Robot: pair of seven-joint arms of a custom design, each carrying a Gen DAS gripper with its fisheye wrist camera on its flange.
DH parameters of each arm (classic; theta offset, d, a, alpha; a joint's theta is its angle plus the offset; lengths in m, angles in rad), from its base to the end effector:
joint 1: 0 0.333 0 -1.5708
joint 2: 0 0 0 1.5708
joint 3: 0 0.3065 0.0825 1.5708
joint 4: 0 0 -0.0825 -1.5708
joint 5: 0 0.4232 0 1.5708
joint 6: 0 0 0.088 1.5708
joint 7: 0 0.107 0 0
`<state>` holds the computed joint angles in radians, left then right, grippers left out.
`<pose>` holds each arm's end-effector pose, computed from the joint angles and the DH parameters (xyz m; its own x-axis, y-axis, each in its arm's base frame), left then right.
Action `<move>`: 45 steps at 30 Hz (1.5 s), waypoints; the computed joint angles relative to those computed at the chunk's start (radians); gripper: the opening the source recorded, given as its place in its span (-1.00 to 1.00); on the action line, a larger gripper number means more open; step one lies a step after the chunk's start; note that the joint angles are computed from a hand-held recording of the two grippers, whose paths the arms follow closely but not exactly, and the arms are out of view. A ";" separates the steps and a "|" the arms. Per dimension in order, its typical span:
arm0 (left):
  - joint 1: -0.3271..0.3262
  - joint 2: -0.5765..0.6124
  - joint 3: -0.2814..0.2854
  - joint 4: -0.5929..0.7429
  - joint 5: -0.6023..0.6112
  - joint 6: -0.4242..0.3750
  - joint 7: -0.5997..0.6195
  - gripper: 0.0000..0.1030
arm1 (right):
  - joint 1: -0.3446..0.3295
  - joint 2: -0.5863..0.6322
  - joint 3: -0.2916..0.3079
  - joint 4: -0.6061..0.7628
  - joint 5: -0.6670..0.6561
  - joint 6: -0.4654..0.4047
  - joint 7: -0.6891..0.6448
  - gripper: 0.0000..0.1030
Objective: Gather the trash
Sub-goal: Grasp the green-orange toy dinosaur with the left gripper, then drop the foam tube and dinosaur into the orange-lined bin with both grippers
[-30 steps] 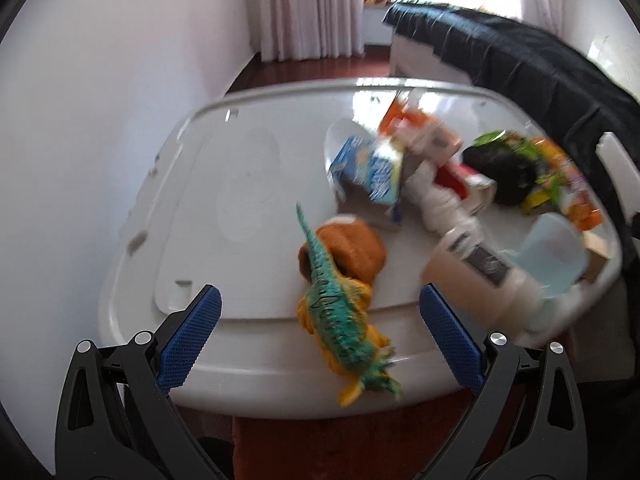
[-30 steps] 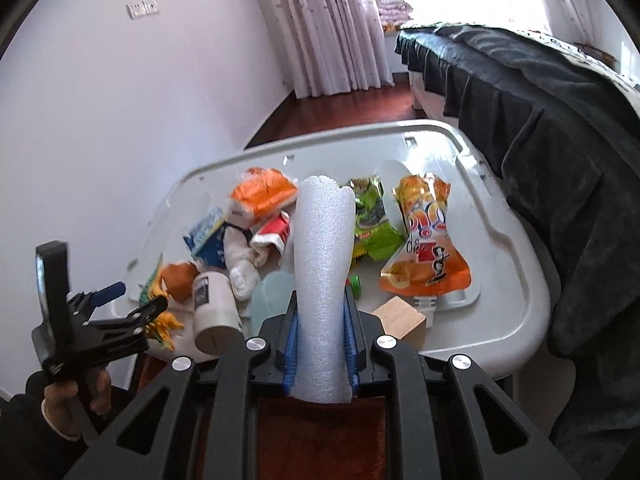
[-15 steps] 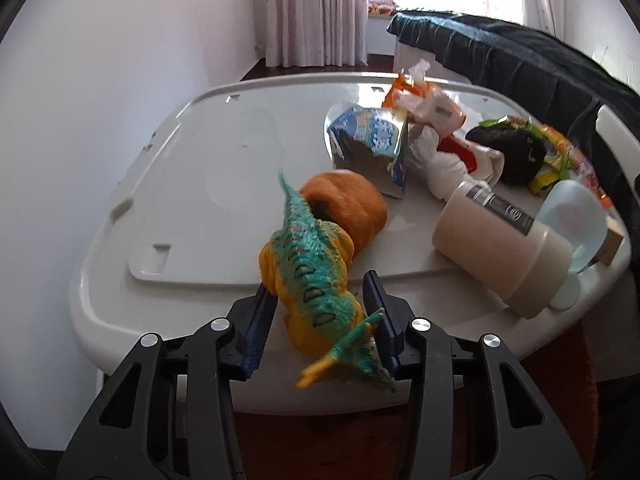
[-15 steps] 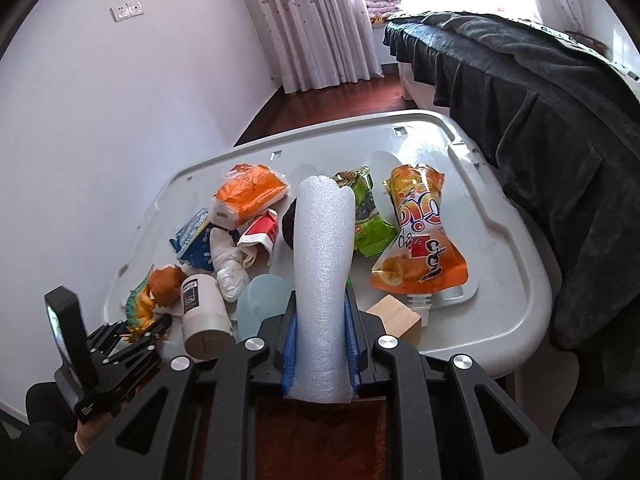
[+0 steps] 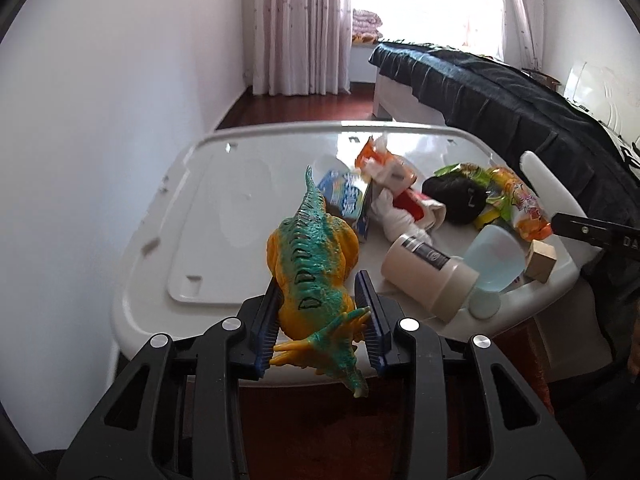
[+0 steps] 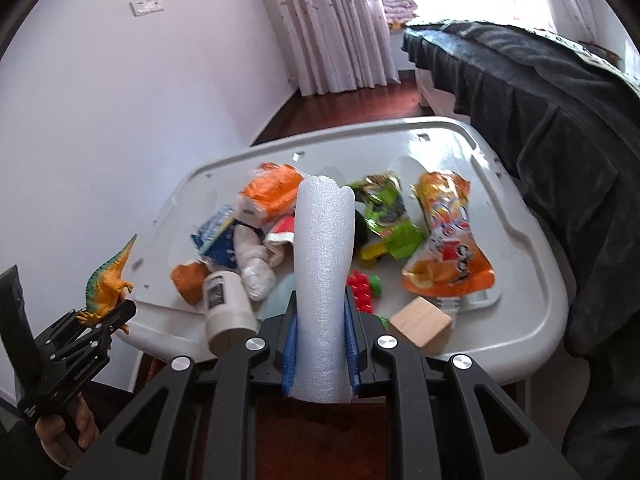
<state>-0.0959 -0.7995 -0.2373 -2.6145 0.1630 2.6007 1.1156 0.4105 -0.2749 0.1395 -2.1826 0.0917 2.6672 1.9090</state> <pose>0.3844 -0.1472 0.5602 0.0174 -0.9998 -0.0012 -0.6859 -0.0110 -0.7276 0.4765 0.2961 0.5697 0.2480 -0.9293 -0.2735 -0.7757 -0.0214 -0.6308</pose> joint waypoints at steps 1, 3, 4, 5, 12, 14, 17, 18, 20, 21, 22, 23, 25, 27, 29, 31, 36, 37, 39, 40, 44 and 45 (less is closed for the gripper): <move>0.001 -0.020 -0.008 -0.001 0.006 -0.015 -0.003 -0.31 | 0.015 -0.006 -0.006 -0.008 0.023 0.022 -0.023 -0.62; -0.007 -0.053 -0.011 -0.005 0.006 -0.044 -0.007 -0.31 | 0.034 -0.017 -0.010 -0.022 0.051 0.049 -0.053 -0.62; -0.015 -0.070 -0.011 -0.009 0.002 -0.059 -0.009 -0.31 | 0.045 -0.029 -0.010 -0.037 0.064 0.066 -0.067 -0.62; -0.026 -0.094 -0.009 -0.017 -0.006 -0.082 -0.011 -0.31 | 0.050 -0.041 -0.006 -0.050 0.070 0.072 -0.069 -0.62; -0.105 -0.249 -0.013 -0.102 -0.051 -0.224 -0.022 -0.31 | 0.132 -0.182 0.007 -0.218 0.172 0.075 -0.032 -0.61; -0.135 -0.287 -0.008 -0.130 -0.075 -0.273 -0.029 -0.31 | 0.146 -0.228 0.030 -0.266 0.172 0.057 0.009 -0.61; -0.185 -0.322 -0.001 -0.165 -0.122 -0.349 -0.039 -0.31 | 0.177 -0.252 0.037 -0.300 0.185 0.019 0.053 -0.60; -0.200 -0.324 0.001 -0.172 -0.133 -0.369 -0.036 -0.31 | 0.187 -0.254 0.038 -0.307 0.192 0.005 0.067 -0.60; -0.226 -0.305 0.010 -0.178 -0.160 -0.394 -0.028 -0.31 | 0.197 -0.236 0.043 -0.306 0.193 -0.039 0.098 -0.60; -0.233 -0.289 0.017 -0.177 -0.171 -0.402 -0.019 -0.31 | 0.200 -0.230 0.040 -0.304 0.193 -0.052 0.101 -0.60; -0.235 -0.273 0.021 -0.174 -0.178 -0.409 -0.013 -0.31 | 0.201 -0.218 0.038 -0.295 0.190 -0.071 0.104 -0.60; -0.232 -0.257 0.024 -0.173 -0.184 -0.408 -0.010 -0.31 | 0.197 -0.212 0.041 -0.291 0.180 -0.079 0.108 -0.60; -0.228 -0.240 0.030 -0.179 -0.195 -0.402 -0.006 -0.31 | 0.185 -0.201 0.047 -0.283 0.159 -0.092 0.120 -0.60; -0.228 -0.225 0.029 -0.185 -0.205 -0.400 -0.006 -0.31 | 0.182 -0.185 0.044 -0.275 0.152 -0.112 0.123 -0.58; -0.225 -0.203 0.032 -0.183 -0.210 -0.406 0.002 -0.30 | 0.179 -0.165 0.049 -0.266 0.141 -0.149 0.130 -0.48; -0.217 -0.166 0.024 -0.168 -0.207 -0.434 0.002 -0.07 | 0.164 -0.128 0.059 -0.238 0.114 -0.203 0.151 -0.14; -0.207 -0.118 0.012 -0.150 -0.194 -0.458 0.000 0.53 | 0.144 -0.085 0.059 -0.214 0.098 -0.239 0.204 0.23; -0.207 -0.112 0.011 -0.146 -0.192 -0.464 0.001 0.53 | 0.144 -0.087 0.057 -0.217 0.101 -0.233 0.211 0.23; -0.212 -0.110 0.015 -0.145 -0.195 -0.462 0.005 0.53 | 0.144 -0.101 0.056 -0.232 0.104 -0.215 0.218 0.23; -0.212 -0.112 0.015 -0.145 -0.195 -0.461 0.005 0.53 | 0.142 -0.108 0.055 -0.236 0.103 -0.206 0.222 0.23; -0.215 -0.137 0.019 -0.154 -0.200 -0.449 0.000 0.53 | 0.146 -0.149 0.052 -0.265 0.111 -0.177 0.233 0.23; -0.216 -0.144 0.022 -0.157 -0.204 -0.445 0.000 0.53 | 0.145 -0.149 0.050 -0.258 0.112 -0.170 0.235 0.23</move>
